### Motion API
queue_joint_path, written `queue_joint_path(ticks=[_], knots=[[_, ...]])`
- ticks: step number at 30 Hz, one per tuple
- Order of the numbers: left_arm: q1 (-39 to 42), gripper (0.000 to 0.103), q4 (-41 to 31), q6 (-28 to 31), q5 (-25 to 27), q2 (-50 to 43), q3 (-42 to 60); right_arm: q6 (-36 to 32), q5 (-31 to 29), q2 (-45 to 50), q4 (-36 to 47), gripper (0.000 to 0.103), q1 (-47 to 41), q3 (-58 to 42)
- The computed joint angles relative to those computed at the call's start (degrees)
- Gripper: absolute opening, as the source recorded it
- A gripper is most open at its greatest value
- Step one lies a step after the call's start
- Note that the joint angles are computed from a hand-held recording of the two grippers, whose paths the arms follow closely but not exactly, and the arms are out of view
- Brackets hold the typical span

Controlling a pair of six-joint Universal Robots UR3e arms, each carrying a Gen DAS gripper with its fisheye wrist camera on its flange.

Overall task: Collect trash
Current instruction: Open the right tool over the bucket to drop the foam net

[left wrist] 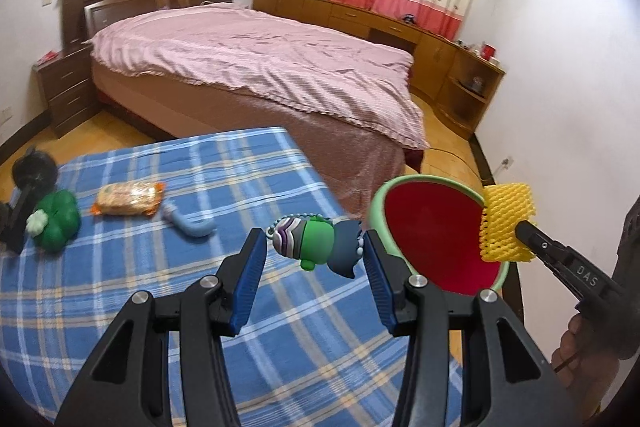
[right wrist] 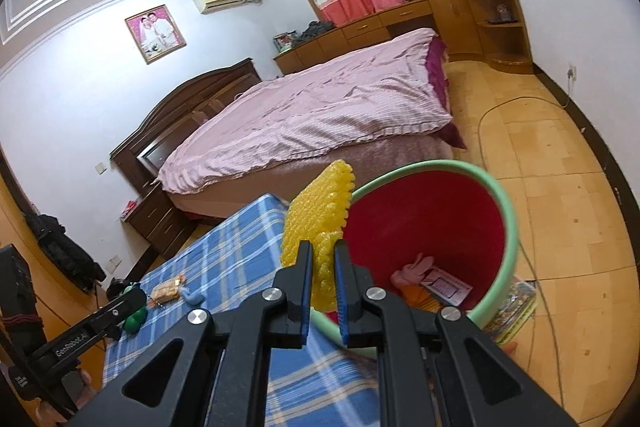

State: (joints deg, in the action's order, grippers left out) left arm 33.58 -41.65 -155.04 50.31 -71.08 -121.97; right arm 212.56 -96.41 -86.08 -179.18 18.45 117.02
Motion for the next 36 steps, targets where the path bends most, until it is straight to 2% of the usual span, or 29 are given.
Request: queue_joint_path(ticks=[11,23,30,36], knots=[[-14.8,0.05,9.7,-5.4,4.9,-11.0,3.5,-0.5,2.5,-3.5,-1.2,0.012,-6.8,7.3],[-26.6,0.05,16.3,-8.4,9.4,-25.7,10.1,-1.6,7.3,-2.5,-3.3,0.013,-14.1,12.9],[-29.6,0.05,15.8,-8.8,11.1,-31.3,13.9,-2.0,8.1,-1.1,-3.5,0.014,-15.8,13.2],[-29.6,0.052,15.2,-9.0,10.8,-32.2,14.9,-1.9,8.6,0.2,-3.7,0.017,-16.3,13.0]])
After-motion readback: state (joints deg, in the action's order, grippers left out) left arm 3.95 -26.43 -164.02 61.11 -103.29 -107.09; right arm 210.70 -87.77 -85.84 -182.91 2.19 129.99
